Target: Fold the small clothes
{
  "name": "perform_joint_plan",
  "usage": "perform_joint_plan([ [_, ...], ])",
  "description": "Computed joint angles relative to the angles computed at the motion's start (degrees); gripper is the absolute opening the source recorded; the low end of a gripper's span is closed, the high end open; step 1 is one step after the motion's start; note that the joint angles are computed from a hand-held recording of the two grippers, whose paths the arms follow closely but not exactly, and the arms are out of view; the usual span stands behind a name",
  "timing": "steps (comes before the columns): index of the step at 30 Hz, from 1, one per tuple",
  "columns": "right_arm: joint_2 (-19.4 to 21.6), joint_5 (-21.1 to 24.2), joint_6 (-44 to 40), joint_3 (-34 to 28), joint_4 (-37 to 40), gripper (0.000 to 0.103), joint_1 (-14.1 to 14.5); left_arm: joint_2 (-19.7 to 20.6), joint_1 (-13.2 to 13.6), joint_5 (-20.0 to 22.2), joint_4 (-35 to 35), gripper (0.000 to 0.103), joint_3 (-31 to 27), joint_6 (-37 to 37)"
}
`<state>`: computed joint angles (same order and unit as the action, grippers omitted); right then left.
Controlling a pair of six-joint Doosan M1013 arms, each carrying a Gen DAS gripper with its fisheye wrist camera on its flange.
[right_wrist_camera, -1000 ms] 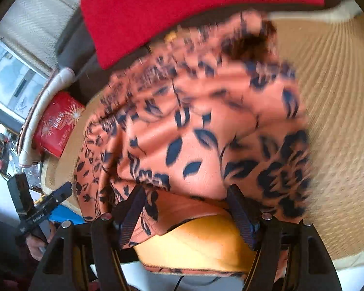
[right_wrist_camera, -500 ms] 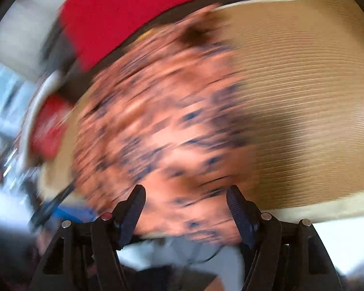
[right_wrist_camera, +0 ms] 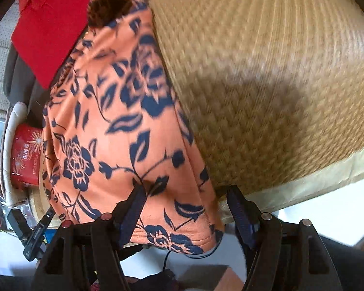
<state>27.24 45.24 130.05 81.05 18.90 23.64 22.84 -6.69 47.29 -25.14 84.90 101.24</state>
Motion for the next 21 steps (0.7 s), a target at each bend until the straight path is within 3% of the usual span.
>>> perform_joint_plan([
  [2,0.7,-0.6,-2.3,-0.3,1.9,0.072,0.3,-0.2,-0.1,-0.7,-0.1,0.053,0.3,0.5],
  [3,1.0,-0.4,-4.1,-0.6,2.6,0.060,0.4,-0.2,-0.1,-0.9,-0.4,0.051,0.5,1.1],
  [4,1.3,0.0,-4.7,-1.2,1.6,0.049,0.8,-0.3,-0.2,-1.1,-0.6,0.043,0.5,1.6],
  [5,1.4,0.5,-5.2,-1.5,1.3,0.024,0.9,-0.2,-0.1,-0.8,-0.8,0.021,0.4,1.9],
  [6,1.5,0.5,-6.7,-1.6,2.1,0.017,1.0,-0.1,-0.1,-0.4,-0.8,0.011,0.3,2.0],
  [10,0.3,-1.6,-9.3,-1.1,2.3,0.013,1.4,-0.3,0.9,-0.1,-5.2,0.008,0.5,4.0],
  [13,-1.7,-6.1,-13.8,1.2,6.8,0.012,1.1,-1.0,2.0,-0.5,-10.3,0.008,1.2,6.9],
  [16,-3.0,-7.6,-16.9,2.9,10.4,0.012,0.3,-1.2,2.3,-0.5,-11.1,0.008,1.5,6.9],
  [17,-3.3,-8.0,-17.6,3.6,11.2,0.012,0.2,-1.1,2.1,-0.3,-10.0,0.010,1.3,6.2],
  [19,-3.2,-7.0,-19.0,3.9,12.4,0.012,-0.2,-0.7,1.5,1.4,-7.1,0.027,0.5,4.7],
  [21,-3.4,-5.4,-19.9,4.7,13.5,0.016,-1.1,-0.2,0.9,3.1,-5.4,0.078,-0.1,3.9],
])
